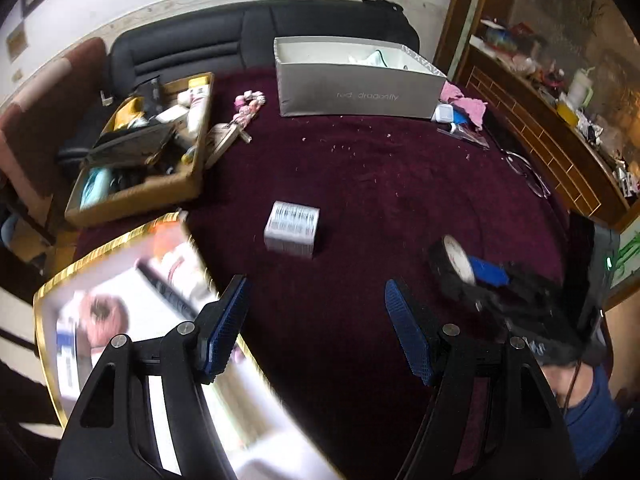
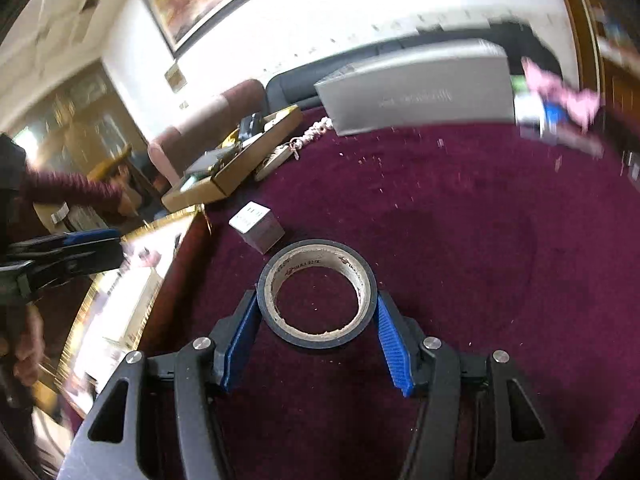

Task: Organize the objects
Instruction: 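Move both tools to the black tape roll and small white box, then grasp the small white barcode box with the left tool while the right tool grasps the black tape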

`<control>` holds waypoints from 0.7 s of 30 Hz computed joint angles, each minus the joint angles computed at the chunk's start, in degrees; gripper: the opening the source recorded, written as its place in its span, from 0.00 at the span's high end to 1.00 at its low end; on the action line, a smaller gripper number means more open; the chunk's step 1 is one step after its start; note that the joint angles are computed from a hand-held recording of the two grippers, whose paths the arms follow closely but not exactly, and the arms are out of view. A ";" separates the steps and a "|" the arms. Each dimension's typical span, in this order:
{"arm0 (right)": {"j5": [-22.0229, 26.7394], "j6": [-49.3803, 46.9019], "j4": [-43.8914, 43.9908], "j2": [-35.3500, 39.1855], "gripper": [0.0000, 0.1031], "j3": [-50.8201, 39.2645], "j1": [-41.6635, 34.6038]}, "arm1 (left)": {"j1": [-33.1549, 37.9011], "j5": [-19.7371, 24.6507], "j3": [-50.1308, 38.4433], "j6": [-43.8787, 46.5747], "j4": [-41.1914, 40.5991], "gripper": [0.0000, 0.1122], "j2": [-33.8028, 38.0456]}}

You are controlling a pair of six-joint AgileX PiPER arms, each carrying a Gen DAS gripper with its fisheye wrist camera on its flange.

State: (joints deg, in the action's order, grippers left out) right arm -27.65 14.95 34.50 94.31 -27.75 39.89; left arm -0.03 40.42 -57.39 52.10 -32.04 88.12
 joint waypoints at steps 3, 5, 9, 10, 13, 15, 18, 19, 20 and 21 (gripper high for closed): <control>-0.75 6.63 -6.63 0.07 0.45 1.22 -1.98 | -3.61 -1.01 -6.81 -6.43 5.16 0.37 6.56; -1.44 10.35 -10.50 -0.23 0.45 1.89 -2.98 | -4.59 0.75 -10.87 -8.36 7.05 0.37 10.71; -2.76 15.92 -16.12 -1.54 0.45 3.57 -4.88 | -5.29 3.03 -16.77 -9.52 7.98 0.37 17.07; -2.73 16.24 -16.32 -1.58 0.45 3.64 -5.03 | -5.35 3.65 -17.88 -9.77 8.28 0.37 18.04; -2.48 17.77 -17.99 -1.23 0.45 3.61 -5.58 | -5.75 4.28 -19.94 -9.08 8.93 0.37 20.14; -2.35 19.03 -19.49 -0.97 0.45 3.62 -5.95 | -6.26 4.29 -20.96 -9.55 10.52 0.37 21.63; -2.08 19.94 -20.74 -0.51 0.45 3.23 -6.19 | -7.50 3.18 -21.88 -11.43 14.10 0.37 23.56; -2.02 19.57 -20.38 -0.36 0.45 3.07 -6.13 | -7.70 3.05 -22.15 -11.43 14.59 0.37 24.11; -2.04 19.41 -20.15 -0.14 0.45 2.93 -6.15 | -7.88 3.20 -22.65 -11.61 15.16 0.37 24.83; -2.06 20.31 -21.27 -0.02 0.45 2.89 -6.37 | -8.33 2.43 -22.98 -12.82 16.77 0.37 25.65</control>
